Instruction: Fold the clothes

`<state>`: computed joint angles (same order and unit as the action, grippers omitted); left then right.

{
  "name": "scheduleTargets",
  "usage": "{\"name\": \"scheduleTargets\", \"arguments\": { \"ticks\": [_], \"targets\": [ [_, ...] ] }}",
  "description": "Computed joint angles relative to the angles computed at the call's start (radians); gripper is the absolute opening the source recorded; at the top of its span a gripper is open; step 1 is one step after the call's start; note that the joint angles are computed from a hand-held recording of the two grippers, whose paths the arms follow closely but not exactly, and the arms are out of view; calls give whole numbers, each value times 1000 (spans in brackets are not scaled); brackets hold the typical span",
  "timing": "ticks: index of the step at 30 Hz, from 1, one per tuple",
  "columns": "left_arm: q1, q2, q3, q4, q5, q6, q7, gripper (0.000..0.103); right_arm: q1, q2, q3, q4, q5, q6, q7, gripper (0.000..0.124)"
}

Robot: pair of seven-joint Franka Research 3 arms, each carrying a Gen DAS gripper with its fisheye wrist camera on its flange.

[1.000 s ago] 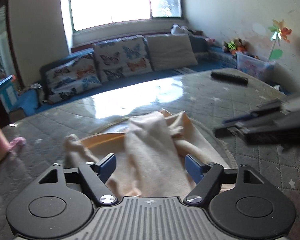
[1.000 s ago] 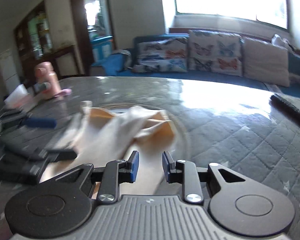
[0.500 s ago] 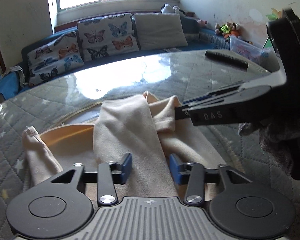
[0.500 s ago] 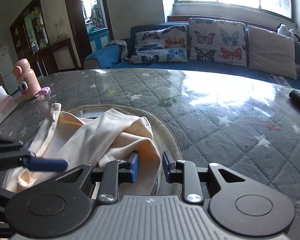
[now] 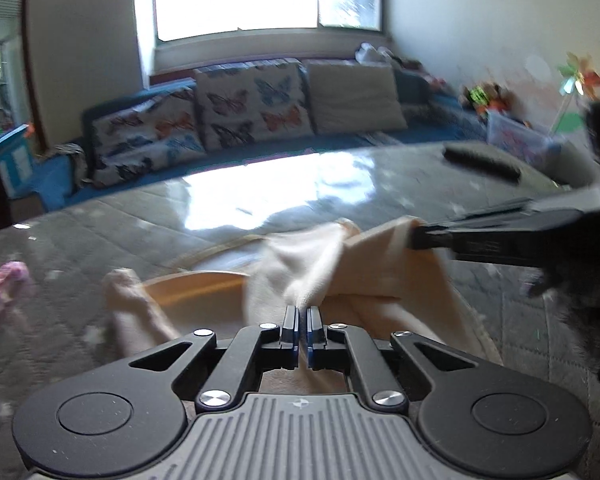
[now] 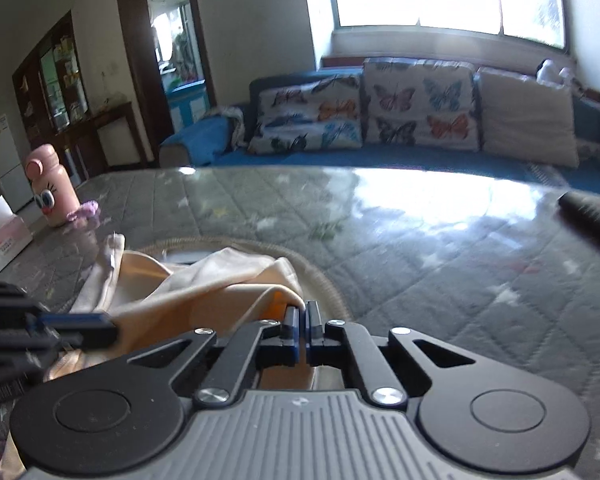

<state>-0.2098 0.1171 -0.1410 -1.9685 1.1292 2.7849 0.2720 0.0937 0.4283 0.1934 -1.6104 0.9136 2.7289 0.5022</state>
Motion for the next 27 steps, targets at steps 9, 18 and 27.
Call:
{"name": "scheduleTargets", "arguments": {
  "ticks": [9,18,27],
  "targets": [
    [93,-306,-42,-272,115,-65,-250,4,-28,-185,-16,-198,187,131,-155,2],
    [181,-669,-102,-598,-5,-112,-319,4,-5,-350,-114,-395,371,212,-239,2],
    [203,-830,-132,-773,-221,-130,-222,3,29,-424,-186,-546,354,265,-151,3]
  ]
}}
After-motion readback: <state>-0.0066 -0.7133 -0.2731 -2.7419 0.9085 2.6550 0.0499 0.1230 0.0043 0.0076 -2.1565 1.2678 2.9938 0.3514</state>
